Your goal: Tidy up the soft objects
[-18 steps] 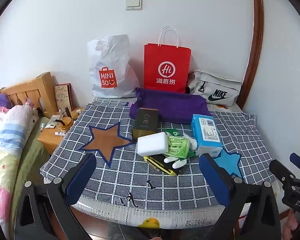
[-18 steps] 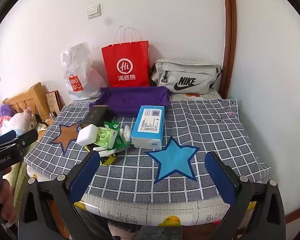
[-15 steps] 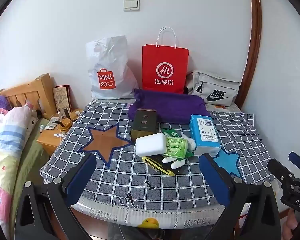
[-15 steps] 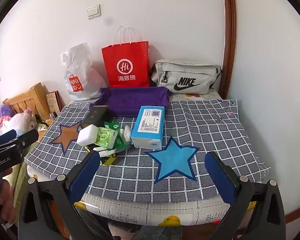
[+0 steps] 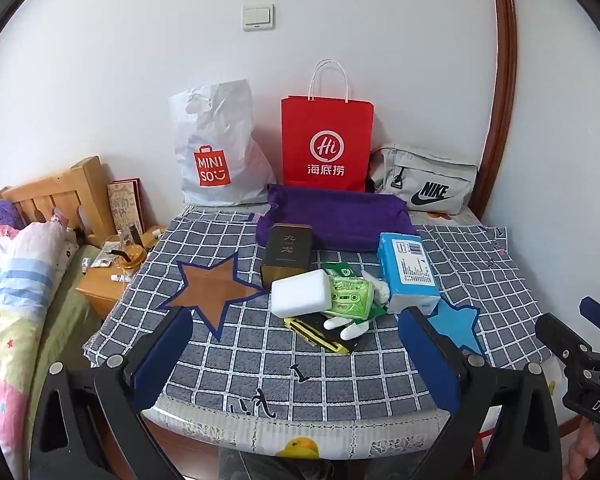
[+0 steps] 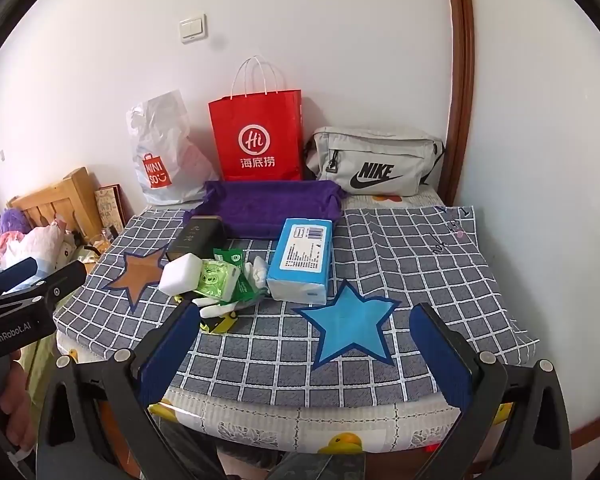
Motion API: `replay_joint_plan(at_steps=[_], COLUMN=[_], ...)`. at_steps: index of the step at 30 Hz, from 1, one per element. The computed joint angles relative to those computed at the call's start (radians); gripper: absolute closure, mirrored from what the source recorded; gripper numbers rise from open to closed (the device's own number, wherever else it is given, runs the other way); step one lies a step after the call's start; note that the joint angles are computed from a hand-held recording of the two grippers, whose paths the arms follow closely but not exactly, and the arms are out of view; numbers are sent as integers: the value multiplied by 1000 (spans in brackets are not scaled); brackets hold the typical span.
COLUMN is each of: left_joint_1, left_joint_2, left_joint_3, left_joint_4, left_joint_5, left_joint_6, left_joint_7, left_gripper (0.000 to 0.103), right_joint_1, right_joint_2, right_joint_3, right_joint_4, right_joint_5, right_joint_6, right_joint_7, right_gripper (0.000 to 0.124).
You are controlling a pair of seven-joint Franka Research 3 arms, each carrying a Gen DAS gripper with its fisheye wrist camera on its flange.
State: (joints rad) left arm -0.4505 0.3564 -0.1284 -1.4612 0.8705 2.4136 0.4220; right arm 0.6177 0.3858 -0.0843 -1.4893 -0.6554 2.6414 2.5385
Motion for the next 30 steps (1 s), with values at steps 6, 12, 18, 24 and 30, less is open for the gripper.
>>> replay_joint_plan(at_steps=[6,12,18,24,30], left_joint_1=[0,4,5,6,6], left_joint_2=[-12,-26,-26,-27,-29], left_joint_3=[2,-1,-4,-5,-5], left_joint_4=[-18,-45,-47,-50,-53], left_joint_5=[18,38,44,46,51], left_joint_6=[9,22,22,22,23], left_joint_7=[-17,-38,-45,-46,-51], left_gripper=[0,0,0,0,0], right_joint_1=[2,5,8,7,9], right_joint_2=[-6,-8,-12,-13,-14], right_joint_3=[-3,-2,-2,1,1], right_joint_4=[-10,-11,-16,-19,-20], right_joint_5=[-11,-25,-36,-41,-48], right_joint_6=[8,8,7,10,10], right_joint_7=[13,20,26,31,36], right_gripper=[21,21,21,21,21])
